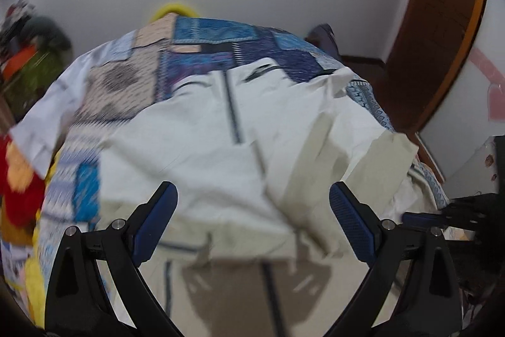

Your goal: Fold large clothes

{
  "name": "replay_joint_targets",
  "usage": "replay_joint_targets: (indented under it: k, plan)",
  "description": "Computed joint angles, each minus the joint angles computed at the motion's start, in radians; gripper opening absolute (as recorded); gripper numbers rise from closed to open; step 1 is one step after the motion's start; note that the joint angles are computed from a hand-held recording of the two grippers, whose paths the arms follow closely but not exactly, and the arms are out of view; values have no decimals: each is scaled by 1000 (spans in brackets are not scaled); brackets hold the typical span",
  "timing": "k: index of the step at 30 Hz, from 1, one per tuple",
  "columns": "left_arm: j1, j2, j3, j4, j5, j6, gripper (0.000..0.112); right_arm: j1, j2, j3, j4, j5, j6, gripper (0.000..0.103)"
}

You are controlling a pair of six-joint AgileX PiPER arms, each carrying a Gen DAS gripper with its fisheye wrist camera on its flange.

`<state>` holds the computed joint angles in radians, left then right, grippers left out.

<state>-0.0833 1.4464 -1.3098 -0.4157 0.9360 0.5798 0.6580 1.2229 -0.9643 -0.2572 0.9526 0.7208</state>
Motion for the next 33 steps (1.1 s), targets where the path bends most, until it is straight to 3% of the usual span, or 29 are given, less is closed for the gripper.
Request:
replay_joint_targets:
  k: [5,10,12,13,14,16,19,23,25,28,31,33]
  plan:
    - [-244,167,-144,204,-29,-172,98,-197,-141,13,-4,11,-70,9]
    - [-404,346,-294,428,-86,-380,97,-484,-131,-32,109,-48,-256,9]
    - [-431,413,-359,471,-85,-447,82,-564,-85,-41,174,-82,-329,9]
    - [-439,442,-392,485,-72,-466,64,-580,-65,-41,188,-97,-343,9]
    - [-447,482,-432,505,-48,-490,39,-593,-35,-33,199,-119,-352,9]
    - [-459,526,-460,561,-28,-538,8,-616,25,-12,224,-151,-375,9]
    - [-418,462,-382,525,-100,-539,5,-648,97,40,272,-200,-415,9]
    - [-333,287,-251,475,-211,-483,4,-629,83,141,191,-289,-400,9]
    - [-233,208,-236,382,-205,-395,4,-593,72,158,104,-291,-362,9]
    - [-79,114,-187,272,-209,-273,4,-475,76,171,-126,-248,-173,9]
    - [71,83,-136,188,-186,-162,5,-384,79,193,-279,-215,-21,9]
    - [192,91,-81,135,-157,-82,7,-375,83,194,-300,-209,1,9]
